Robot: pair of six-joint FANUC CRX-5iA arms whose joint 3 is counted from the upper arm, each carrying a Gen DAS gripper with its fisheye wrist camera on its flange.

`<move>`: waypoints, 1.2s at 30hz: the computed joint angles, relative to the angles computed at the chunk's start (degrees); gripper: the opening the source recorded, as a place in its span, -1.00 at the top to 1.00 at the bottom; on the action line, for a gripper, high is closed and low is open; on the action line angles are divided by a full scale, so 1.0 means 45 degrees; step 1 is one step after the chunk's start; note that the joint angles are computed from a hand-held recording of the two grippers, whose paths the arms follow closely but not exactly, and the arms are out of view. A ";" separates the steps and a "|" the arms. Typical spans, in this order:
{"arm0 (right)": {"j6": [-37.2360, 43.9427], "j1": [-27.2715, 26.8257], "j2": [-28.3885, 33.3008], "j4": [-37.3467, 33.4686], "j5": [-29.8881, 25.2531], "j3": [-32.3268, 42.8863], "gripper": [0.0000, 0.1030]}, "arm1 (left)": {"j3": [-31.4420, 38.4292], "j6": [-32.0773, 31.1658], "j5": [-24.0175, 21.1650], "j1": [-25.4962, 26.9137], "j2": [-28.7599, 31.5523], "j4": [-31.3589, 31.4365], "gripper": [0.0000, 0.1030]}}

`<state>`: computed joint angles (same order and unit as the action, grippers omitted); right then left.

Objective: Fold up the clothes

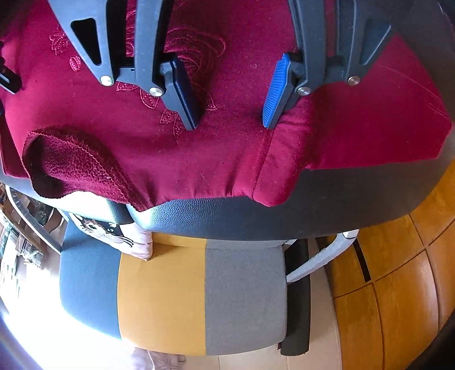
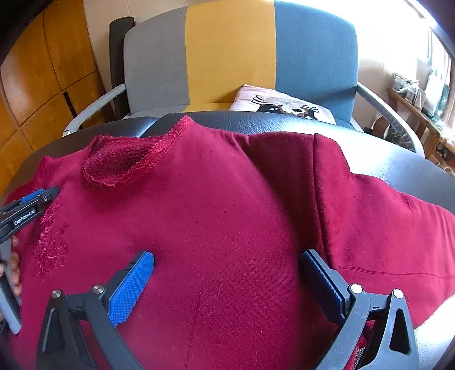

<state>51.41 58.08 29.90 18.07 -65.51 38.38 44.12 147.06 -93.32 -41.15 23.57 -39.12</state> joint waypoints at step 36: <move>-0.3415 -0.3363 -0.6833 0.3074 -0.0856 -0.8916 -0.16 | 0.0102 -0.0018 -0.0170 -0.0028 0.0044 -0.0070 0.00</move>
